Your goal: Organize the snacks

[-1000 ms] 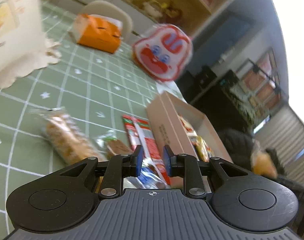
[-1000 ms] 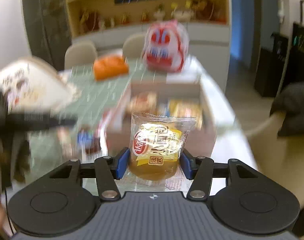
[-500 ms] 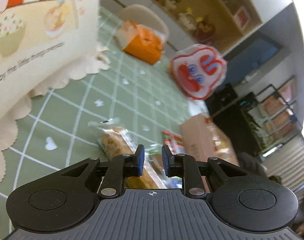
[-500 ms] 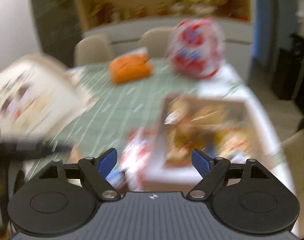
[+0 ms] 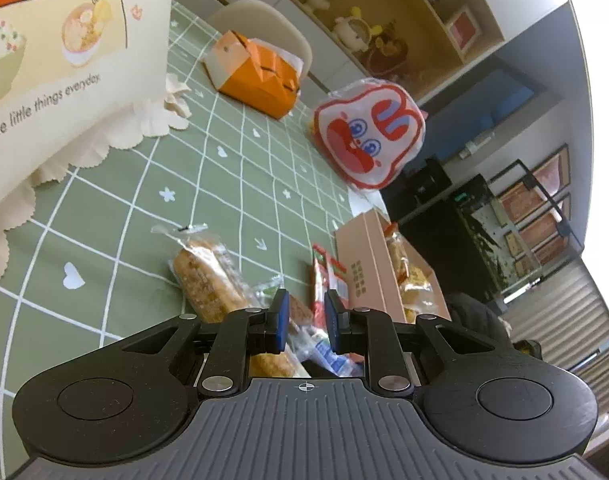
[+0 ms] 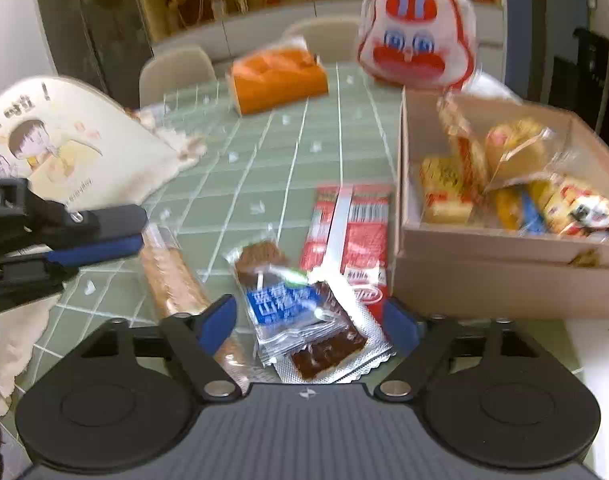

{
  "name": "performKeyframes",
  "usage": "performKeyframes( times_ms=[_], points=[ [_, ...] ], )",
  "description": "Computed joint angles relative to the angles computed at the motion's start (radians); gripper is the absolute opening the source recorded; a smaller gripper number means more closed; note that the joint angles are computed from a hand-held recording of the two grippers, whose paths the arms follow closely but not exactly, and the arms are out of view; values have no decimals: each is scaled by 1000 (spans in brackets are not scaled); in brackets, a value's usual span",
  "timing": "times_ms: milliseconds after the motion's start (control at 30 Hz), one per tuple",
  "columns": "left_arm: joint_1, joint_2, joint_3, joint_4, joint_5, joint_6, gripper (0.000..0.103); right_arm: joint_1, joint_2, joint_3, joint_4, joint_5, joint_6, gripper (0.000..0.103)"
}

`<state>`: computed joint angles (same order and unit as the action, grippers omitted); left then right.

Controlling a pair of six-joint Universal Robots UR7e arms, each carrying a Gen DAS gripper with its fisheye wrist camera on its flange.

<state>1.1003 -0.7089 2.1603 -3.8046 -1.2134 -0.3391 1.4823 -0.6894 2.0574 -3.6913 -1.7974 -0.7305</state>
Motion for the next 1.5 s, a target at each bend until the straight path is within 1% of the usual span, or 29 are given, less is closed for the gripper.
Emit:
performKeyframes(
  times_ms=[67, 100, 167, 233, 300, 400, 433, 500, 533, 567, 600, 633, 700, 767, 800, 833, 933, 967, 1033, 1067, 1167, 1367, 1400, 1433, 1500],
  points=[
    [2, -1, -6, 29, -10, 2, 22, 6, 13, 24, -59, -19, -71, 57],
    [5, -3, -11, 50, -22, 3, 22, 2, -3, 48, -47, -7, -89, 51],
    [5, 0, -18, 86, -33, 14, 22, -14, -46, 96, 4, 38, -90, 50],
    [-2, 8, -25, 112, -22, 34, 22, -26, -68, 145, -4, 62, -126, 50],
    [-14, 21, -31, 113, -1, 63, 22, -40, -86, 197, -35, 79, -168, 50],
    [-38, 47, -42, 93, 67, 105, 22, -76, -120, 273, -77, 116, -217, 49],
    [-45, 52, -50, 104, 88, 115, 22, -92, -127, 297, -109, 125, -235, 49],
    [-58, 53, -66, 147, 117, 114, 22, -119, -121, 330, -213, 122, -269, 49],
    [-65, 53, -75, 171, 129, 108, 22, -134, -112, 339, -276, 120, -285, 53],
    [-74, 53, -84, 193, 144, 103, 22, -141, -104, 336, -318, 113, -289, 63],
    [-83, 54, -94, 213, 165, 100, 22, -152, -96, 336, -365, 112, -290, 69],
    [-95, 57, -109, 241, 200, 99, 22, -167, -87, 337, -416, 124, -287, 78],
    [-117, 68, -153, 324, 288, 97, 22, -190, -79, 340, -487, 146, -277, 79],
    [-130, 83, -197, 402, 364, 98, 23, -216, -104, 350, -478, 194, -250, 80],
    [-133, 91, -220, 438, 389, 102, 23, -229, -118, 356, -469, 221, -235, 81],
    [-131, 100, -243, 476, 406, 100, 23, -243, -130, 363, -460, 249, -222, 83],
    [-126, 125, -285, 543, 429, 87, 24, -274, -160, 372, -418, 308, -194, 85],
    [-127, 135, -295, 554, 439, 99, 24, -279, -164, 370, -408, 318, -188, 85],
    [-137, 160, -306, 529, 468, 158, 28, -291, -175, 373, -391, 337, -177, 86],
    [-141, 170, -309, 519, 480, 191, 28, -295, -179, 374, -386, 343, -170, 86],
    [-150, 177, -298, 492, 490, 288, 29, -293, -186, 368, -361, 342, -152, 86],
    [-174, 132, -219, 511, 447, 334, 30, -298, -197, 366, -334, 348, -130, 87],
    [-182, 123, -199, 515, 441, 337, 33, -298, -198, 364, -330, 347, -127, 87],
    [-190, 111, -176, 523, 423, 336, 38, -298, -198, 365, -331, 345, -124, 87],
    [-202, 80, -128, 549, 362, 328, 48, -298, -196, 364, -339, 341, -118, 87]
  ],
)
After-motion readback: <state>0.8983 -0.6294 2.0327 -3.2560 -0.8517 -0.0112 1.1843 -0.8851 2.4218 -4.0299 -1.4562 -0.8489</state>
